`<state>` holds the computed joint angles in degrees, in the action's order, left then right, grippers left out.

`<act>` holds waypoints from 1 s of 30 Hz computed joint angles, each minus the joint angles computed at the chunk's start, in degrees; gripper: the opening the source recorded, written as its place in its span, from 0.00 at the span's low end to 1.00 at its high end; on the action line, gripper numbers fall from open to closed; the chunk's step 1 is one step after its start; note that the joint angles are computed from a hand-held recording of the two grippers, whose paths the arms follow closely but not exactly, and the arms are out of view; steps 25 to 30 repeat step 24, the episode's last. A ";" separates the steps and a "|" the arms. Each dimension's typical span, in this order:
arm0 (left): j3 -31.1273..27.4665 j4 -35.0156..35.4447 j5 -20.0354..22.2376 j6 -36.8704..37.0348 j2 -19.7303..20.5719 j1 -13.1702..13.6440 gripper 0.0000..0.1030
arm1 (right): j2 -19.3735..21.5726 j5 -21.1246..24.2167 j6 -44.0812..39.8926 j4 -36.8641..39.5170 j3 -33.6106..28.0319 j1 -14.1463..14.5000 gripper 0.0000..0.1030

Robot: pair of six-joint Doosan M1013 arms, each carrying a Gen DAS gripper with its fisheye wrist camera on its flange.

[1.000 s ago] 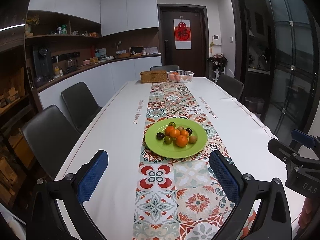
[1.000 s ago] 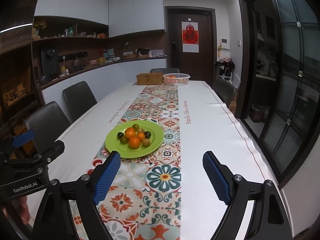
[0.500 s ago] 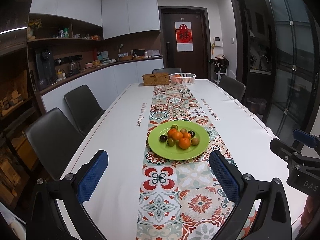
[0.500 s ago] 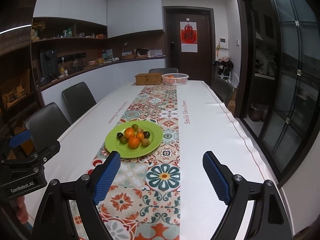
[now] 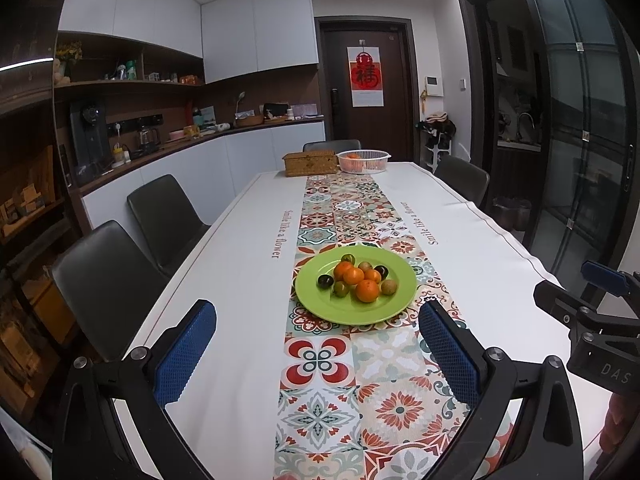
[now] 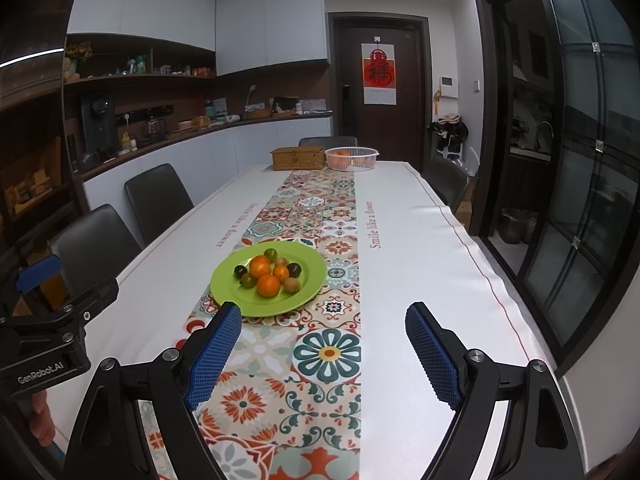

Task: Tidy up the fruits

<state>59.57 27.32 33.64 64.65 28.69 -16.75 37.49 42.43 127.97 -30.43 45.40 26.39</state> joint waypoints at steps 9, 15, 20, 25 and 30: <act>0.00 -0.14 0.00 0.25 -0.01 0.00 1.00 | -0.05 -0.17 -0.19 0.19 0.20 0.04 0.83; 0.03 -0.12 -0.05 0.21 -0.02 0.01 1.00 | 0.09 -0.05 -0.54 0.56 0.01 0.01 0.83; 0.05 -0.17 -0.08 0.18 -0.03 0.01 1.00 | 0.11 0.00 -0.57 0.56 -0.03 0.01 0.83; 0.09 -0.26 0.04 0.14 -0.06 0.00 1.00 | 0.18 0.10 -0.54 0.52 -0.10 0.02 0.83; 0.09 -0.26 0.04 0.14 -0.06 0.00 1.00 | 0.18 0.10 -0.54 0.52 -0.10 0.02 0.83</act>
